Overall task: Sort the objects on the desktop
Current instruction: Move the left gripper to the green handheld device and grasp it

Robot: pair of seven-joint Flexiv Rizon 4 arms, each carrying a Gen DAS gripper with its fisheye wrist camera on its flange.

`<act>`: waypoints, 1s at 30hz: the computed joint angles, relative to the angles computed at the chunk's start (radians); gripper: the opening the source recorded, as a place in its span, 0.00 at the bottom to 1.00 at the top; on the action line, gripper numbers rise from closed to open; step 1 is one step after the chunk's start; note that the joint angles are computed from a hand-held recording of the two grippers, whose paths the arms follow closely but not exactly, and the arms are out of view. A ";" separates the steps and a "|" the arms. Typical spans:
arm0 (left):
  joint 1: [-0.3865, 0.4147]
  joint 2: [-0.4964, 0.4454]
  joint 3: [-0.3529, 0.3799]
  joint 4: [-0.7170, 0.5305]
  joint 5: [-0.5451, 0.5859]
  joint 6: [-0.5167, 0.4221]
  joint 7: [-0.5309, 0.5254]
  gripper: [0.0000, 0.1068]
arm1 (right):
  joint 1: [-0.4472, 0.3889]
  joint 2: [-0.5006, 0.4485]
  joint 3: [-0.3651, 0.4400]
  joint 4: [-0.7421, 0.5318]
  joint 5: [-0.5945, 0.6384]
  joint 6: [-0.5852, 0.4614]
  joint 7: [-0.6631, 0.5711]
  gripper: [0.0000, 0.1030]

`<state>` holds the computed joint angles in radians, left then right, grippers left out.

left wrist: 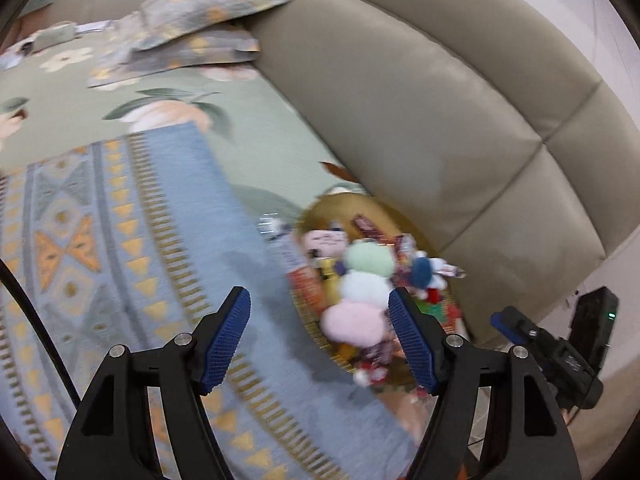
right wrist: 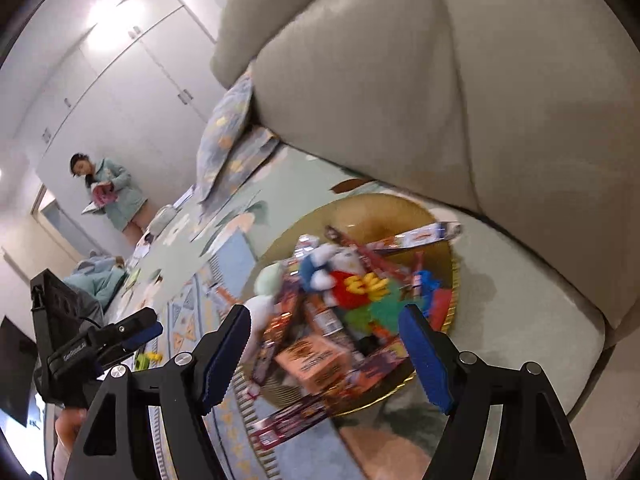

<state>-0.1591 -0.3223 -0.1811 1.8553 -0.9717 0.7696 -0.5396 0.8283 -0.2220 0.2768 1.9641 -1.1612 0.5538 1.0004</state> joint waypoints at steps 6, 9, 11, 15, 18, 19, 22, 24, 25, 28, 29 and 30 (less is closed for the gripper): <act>0.048 -0.016 0.031 -0.022 0.023 -0.003 -0.091 0.66 | 0.043 -0.143 -0.049 -0.169 -0.055 0.074 -0.120 0.73; 0.076 -0.026 0.041 -0.031 0.044 -0.019 -0.094 0.66 | 0.080 -0.265 -0.081 -0.310 -0.014 0.115 -0.267 0.73; 0.097 -0.030 0.056 -0.036 0.088 -0.027 -0.070 0.66 | 0.092 -0.372 -0.090 -0.432 0.059 0.160 -0.425 0.73; 0.142 -0.052 0.084 -0.055 0.168 -0.007 -0.038 0.66 | 0.102 -0.561 -0.095 -0.640 0.188 0.222 -0.667 0.73; 0.192 -0.102 0.094 -0.091 0.170 0.041 -0.052 0.66 | 0.124 -0.678 -0.129 -0.770 0.241 0.229 -0.762 0.73; 0.213 -0.131 0.096 -0.112 0.155 0.065 -0.079 0.66 | 0.130 -0.703 -0.147 -0.790 0.248 0.250 -0.764 0.73; 0.278 -0.204 0.065 -0.154 0.043 0.161 -0.143 0.66 | 0.154 -0.751 -0.223 -0.813 0.244 0.330 -0.729 0.73; 0.295 -0.261 0.060 -0.202 0.030 0.228 -0.214 0.69 | 0.168 -0.782 -0.256 -0.834 0.265 0.358 -0.720 0.74; 0.305 -0.284 0.054 -0.223 0.038 0.245 -0.237 0.69 | 0.182 -0.788 -0.284 -0.829 0.267 0.368 -0.692 0.74; 0.310 -0.369 0.057 -0.311 0.114 0.288 -0.325 0.69 | 0.226 -0.785 -0.358 -0.816 0.264 0.391 -0.662 0.76; 0.306 -0.396 0.061 -0.340 0.147 0.300 -0.353 0.69 | 0.233 -0.780 -0.376 -0.804 0.264 0.413 -0.651 0.78; 0.308 -0.415 0.052 -0.357 0.167 0.311 -0.362 0.69 | 0.236 -0.778 -0.396 -0.792 0.259 0.447 -0.634 0.80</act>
<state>0.1488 -0.7374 -0.1291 1.4980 -0.8050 1.0802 -0.9021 1.0642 -1.0003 -0.1193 1.1723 -0.9024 1.0011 0.3664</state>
